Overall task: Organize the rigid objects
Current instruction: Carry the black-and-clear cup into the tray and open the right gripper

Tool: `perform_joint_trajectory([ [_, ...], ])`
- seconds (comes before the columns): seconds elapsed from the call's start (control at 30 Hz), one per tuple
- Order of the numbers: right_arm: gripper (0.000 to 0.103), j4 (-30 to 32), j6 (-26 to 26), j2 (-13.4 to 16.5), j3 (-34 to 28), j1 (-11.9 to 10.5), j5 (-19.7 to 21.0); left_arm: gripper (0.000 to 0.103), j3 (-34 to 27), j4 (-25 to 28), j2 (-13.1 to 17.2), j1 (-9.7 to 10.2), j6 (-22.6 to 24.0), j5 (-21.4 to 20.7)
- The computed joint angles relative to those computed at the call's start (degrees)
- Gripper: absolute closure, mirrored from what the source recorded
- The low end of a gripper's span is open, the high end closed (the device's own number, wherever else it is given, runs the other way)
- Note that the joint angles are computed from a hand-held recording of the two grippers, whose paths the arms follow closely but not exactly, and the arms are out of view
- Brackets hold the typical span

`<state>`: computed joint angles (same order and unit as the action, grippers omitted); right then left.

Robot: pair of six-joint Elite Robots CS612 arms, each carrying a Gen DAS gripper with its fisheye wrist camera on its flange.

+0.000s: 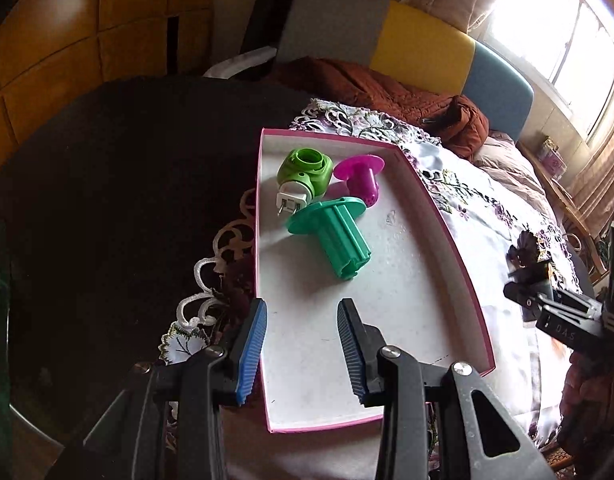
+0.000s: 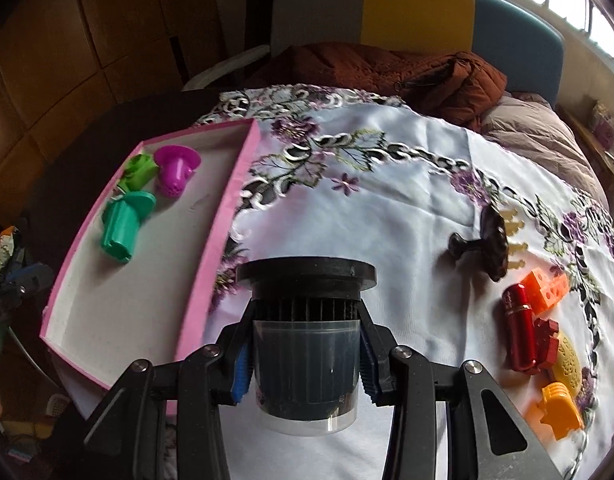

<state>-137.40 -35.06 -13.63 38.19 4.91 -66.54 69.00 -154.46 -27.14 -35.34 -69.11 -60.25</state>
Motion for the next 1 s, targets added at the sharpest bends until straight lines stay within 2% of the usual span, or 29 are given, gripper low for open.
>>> perform_joint_trajectory([
  [0.2,0.060,1.9,-2.4,-0.7,0.0,1.8,4.3,0.067,1.1,0.5,-0.8,-0.21,-1.2,1.2],
  [0.63,0.060,5.3,-6.9,0.5,-2.4,4.4,2.2,0.067,2.7,0.4,-1.7,-0.38,-2.4,2.3],
  [0.8,0.060,7.5,-6.4,2.9,-7.0,5.4,1.2,0.067,2.6,0.2,-1.5,-0.18,-2.4,1.4],
  [1.0,0.060,13.0,-6.5,8.5,-16.8,6.9,-3.8,0.067,3.3,0.0,-1.5,-0.03,-4.2,1.4],
])
